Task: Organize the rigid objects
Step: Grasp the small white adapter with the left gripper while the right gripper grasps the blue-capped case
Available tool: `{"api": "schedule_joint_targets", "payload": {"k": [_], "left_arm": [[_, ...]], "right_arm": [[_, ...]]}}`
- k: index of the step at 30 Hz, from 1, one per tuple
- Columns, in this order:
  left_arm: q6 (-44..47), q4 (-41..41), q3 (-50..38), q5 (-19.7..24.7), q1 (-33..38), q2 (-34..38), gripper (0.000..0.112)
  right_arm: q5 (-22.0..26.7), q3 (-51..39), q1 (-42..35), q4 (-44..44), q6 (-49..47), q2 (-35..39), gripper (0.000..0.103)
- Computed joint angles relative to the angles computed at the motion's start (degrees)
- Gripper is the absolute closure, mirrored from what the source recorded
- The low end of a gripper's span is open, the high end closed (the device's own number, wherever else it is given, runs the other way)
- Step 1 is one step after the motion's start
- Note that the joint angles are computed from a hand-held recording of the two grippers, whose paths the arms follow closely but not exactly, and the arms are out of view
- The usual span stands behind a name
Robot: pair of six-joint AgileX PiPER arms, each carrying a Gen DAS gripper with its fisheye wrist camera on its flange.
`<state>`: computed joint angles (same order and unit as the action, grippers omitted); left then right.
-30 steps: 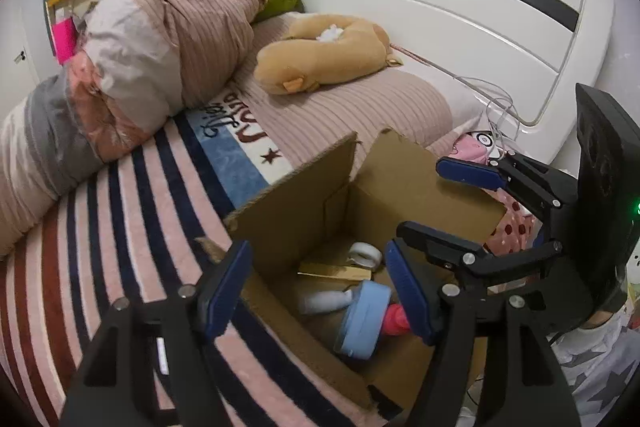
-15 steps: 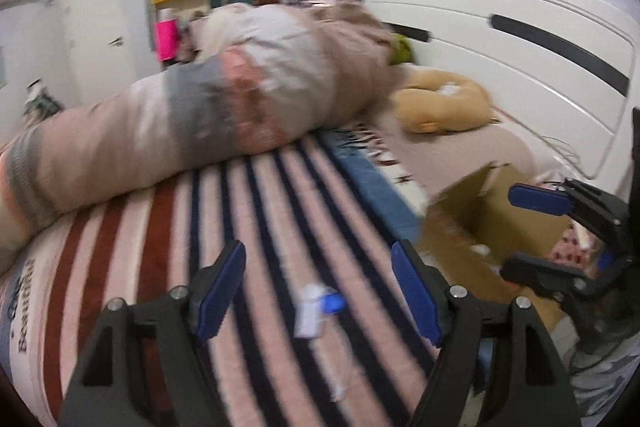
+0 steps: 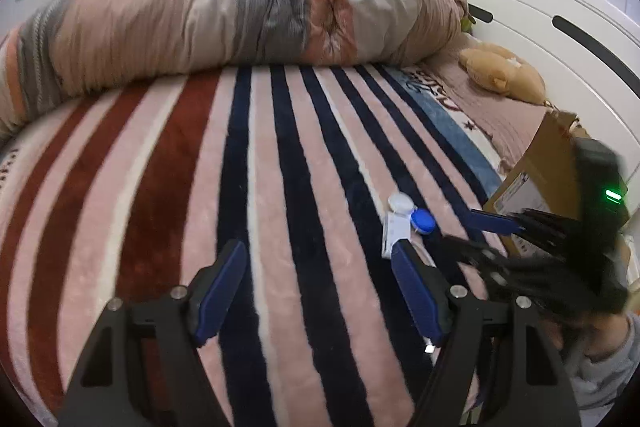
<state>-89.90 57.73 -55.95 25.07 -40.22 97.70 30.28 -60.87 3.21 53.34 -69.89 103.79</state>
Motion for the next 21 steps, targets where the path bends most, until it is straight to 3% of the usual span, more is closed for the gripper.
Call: {"api": "schedule_joint_targets", "payload": {"k": [4, 8, 14, 18, 20, 21], "left_arm": [[-4.9, 6.0, 1.5, -6.9, 2.1, 2.4, 0.040], [-2.0, 3.4, -0.3, -10.1, 2.8, 5.5, 0.040], [11.3, -9.1, -6.3, -13.2, 3.2, 10.7, 0.040], [27.3, -23.4, -14.6, -11.0, 2.3, 17.4, 0.040], [33.9, -30.3, -19.0, -10.3, 2.3, 21.1, 0.045], [34.4, -31.1, -20.2, -10.1, 2.4, 22.3, 0.056]], "right_arm": [[-3.0, -5.1, 0.3, 2.4, -1.2, 8.0, 0.056], [-2.3, -10.3, 0.0, 2.0, -1.0, 13.0, 0.077], [-8.1, -6.0, 0.3, -2.3, 1.1, 9.1, 0.077], [-10.6, -0.8, -0.9, -3.0, -0.9, 5.8, 0.077], [-11.4, 0.8, -1.2, -1.1, -3.7, 4.8, 0.077], [-11.7, 1.4, -1.2, 0.0, -5.3, 4.6, 0.077]]}}
